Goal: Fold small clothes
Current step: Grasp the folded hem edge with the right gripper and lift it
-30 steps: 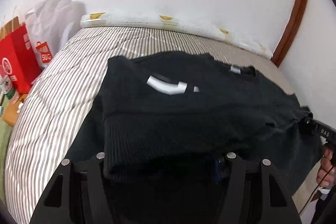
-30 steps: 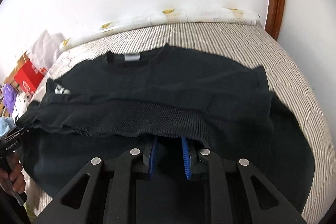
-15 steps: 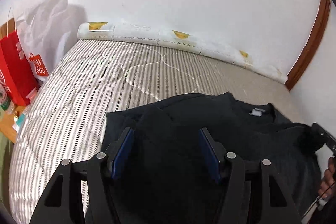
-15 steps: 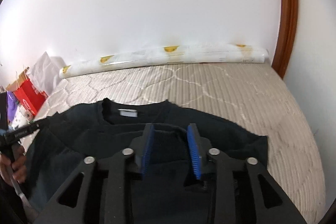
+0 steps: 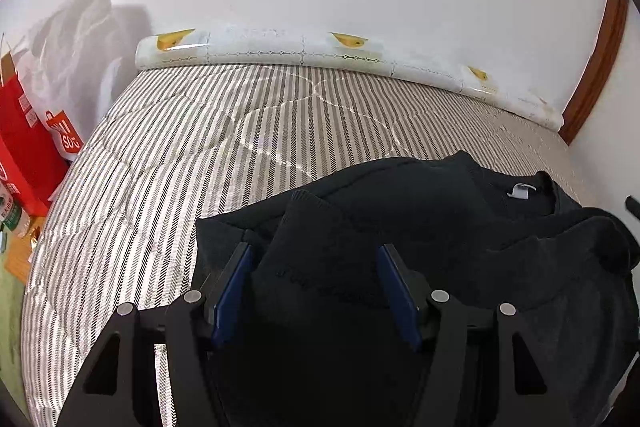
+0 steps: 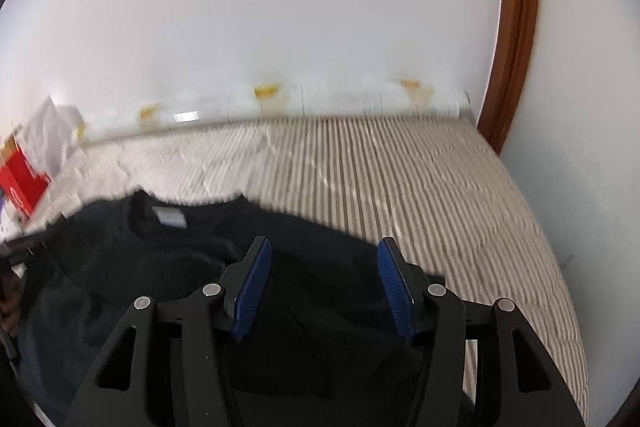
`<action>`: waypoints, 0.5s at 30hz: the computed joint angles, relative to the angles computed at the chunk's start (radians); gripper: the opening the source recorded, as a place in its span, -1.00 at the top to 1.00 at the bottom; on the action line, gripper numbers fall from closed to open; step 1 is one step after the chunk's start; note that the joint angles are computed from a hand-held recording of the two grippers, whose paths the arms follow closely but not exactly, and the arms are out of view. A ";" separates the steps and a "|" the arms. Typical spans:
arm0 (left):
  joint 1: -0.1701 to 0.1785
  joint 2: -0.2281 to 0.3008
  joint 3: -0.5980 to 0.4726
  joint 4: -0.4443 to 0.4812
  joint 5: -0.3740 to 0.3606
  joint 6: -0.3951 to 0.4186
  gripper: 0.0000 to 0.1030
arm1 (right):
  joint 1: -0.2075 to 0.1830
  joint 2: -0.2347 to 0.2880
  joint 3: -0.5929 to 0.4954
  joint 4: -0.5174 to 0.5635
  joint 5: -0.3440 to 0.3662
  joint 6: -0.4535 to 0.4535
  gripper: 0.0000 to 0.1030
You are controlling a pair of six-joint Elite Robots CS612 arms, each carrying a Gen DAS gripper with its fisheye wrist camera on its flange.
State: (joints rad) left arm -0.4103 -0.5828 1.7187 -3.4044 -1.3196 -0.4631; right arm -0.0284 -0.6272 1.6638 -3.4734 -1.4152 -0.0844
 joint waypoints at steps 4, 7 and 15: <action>-0.001 0.001 0.000 -0.005 0.000 -0.003 -0.18 | -0.007 -0.033 0.054 -0.023 0.061 -0.021 -0.05; -0.002 0.001 0.004 -0.020 0.000 -0.006 -0.18 | -0.004 -0.044 0.099 -0.040 0.040 -0.084 -0.05; -0.004 0.001 0.004 -0.012 0.004 -0.008 -0.18 | -0.014 -0.045 0.168 -0.043 0.055 -0.280 -0.05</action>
